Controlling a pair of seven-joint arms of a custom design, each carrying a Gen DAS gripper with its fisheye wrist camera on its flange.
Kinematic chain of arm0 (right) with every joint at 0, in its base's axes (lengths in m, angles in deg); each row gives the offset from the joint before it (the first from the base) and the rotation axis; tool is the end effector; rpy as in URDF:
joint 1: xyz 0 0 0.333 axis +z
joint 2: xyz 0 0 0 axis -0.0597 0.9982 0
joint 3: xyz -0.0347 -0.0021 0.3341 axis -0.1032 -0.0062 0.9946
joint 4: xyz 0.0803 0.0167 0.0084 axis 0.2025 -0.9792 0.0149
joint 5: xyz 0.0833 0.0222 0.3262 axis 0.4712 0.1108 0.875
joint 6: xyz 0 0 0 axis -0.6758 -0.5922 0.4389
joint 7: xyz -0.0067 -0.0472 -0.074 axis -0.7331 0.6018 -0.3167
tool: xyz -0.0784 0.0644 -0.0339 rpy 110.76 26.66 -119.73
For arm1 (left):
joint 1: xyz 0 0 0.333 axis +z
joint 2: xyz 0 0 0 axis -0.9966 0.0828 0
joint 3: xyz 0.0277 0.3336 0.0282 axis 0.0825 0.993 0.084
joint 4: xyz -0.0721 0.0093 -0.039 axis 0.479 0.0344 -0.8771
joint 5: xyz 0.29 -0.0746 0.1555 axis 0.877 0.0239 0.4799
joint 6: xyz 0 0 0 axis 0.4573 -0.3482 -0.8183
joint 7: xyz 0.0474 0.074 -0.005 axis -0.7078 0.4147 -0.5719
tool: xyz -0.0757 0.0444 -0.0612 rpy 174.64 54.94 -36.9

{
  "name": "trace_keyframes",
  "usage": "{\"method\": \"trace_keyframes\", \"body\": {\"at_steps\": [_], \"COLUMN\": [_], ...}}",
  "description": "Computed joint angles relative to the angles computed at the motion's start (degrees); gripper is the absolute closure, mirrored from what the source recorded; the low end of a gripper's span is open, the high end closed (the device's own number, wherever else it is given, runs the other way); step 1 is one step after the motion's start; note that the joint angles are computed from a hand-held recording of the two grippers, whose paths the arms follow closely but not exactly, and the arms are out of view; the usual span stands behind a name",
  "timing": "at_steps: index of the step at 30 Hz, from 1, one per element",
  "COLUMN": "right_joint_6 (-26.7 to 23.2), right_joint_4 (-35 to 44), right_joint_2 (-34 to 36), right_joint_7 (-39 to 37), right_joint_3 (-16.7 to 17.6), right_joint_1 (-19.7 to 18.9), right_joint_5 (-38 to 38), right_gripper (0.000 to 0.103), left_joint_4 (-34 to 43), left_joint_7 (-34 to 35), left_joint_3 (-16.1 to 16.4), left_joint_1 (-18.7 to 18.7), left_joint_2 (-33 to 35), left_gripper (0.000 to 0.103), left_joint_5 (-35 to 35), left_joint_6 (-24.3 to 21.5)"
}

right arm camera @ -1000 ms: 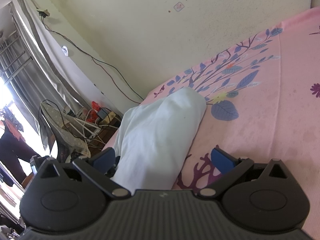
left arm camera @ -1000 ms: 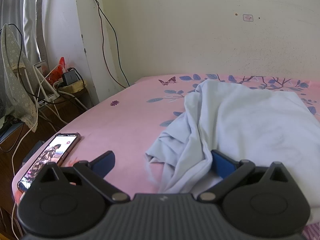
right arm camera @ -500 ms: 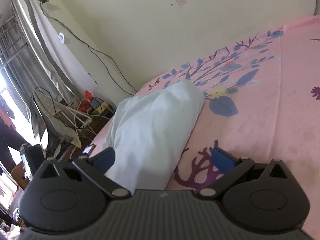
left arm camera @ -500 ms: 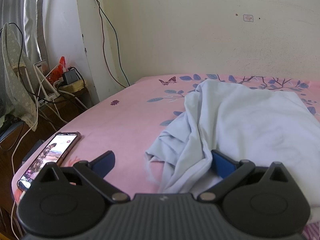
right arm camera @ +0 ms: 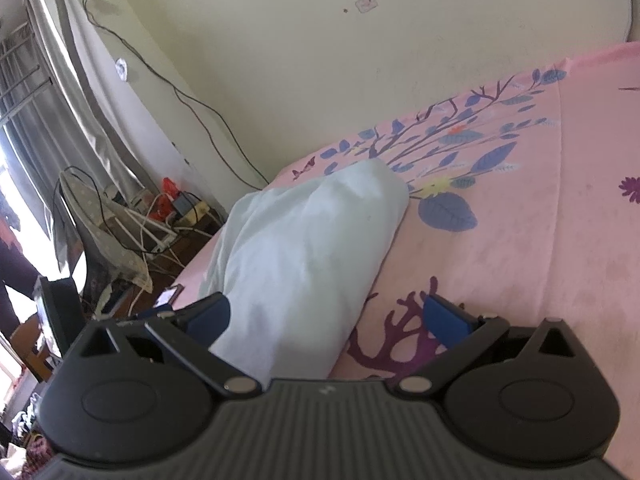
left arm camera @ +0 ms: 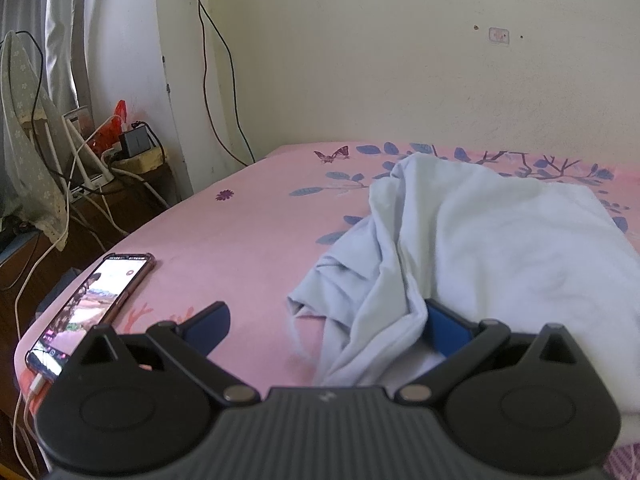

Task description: Fold small clothes

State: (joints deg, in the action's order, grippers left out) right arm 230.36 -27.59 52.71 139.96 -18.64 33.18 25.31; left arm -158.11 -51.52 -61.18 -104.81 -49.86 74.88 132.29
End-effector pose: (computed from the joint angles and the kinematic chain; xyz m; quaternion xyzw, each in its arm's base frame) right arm 0.6321 0.4359 0.4913 -0.5105 0.6567 -0.1481 0.5350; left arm 0.6757 -0.2743 0.4962 -0.5634 0.6703 -0.3124 0.3684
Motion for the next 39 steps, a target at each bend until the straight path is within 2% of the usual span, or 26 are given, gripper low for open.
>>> {"method": "trace_keyframes", "body": {"at_steps": [6,13,16,22,30,39], "right_joint_6": [-1.24,-1.95,-1.14,-0.74,0.97,1.39], "right_joint_4": [0.66,1.02,0.65,0.48,-0.33,-0.73], "right_joint_2": [0.17,0.29,0.24,0.23,0.11,-0.01], "right_joint_7": [-0.85,-6.20,-6.32,-7.56,-6.47,-7.08], "right_joint_3": [0.27,3.43,3.15,3.68,2.57,2.72], "right_joint_1": [0.27,-1.02,-0.90,-1.10,-0.69,-0.84], "right_joint_5": [-0.03,1.06,1.76,2.71,3.23,3.50], "right_gripper": [0.006,0.006,0.006,0.006,0.006,0.006], "left_joint_4": [0.71,1.18,1.27,1.02,0.30,0.16], "left_joint_7": [2.26,2.92,2.84,4.81,4.24,4.68], "left_joint_3": [-1.52,-0.83,-0.27,-1.84,-0.26,-0.98], "left_joint_1": [1.00,-0.10,-0.87,0.26,-1.22,-0.62], "left_joint_2": [0.40,0.44,0.37,0.15,-0.44,-0.55], "left_gripper": [0.000,0.000,0.000,0.000,0.000,0.000], "left_joint_5": [-3.23,-3.35,-1.96,-3.63,-0.38,-0.68], "left_joint_6": [-0.97,-2.50,-3.33,-3.68,-3.74,-3.58]}}
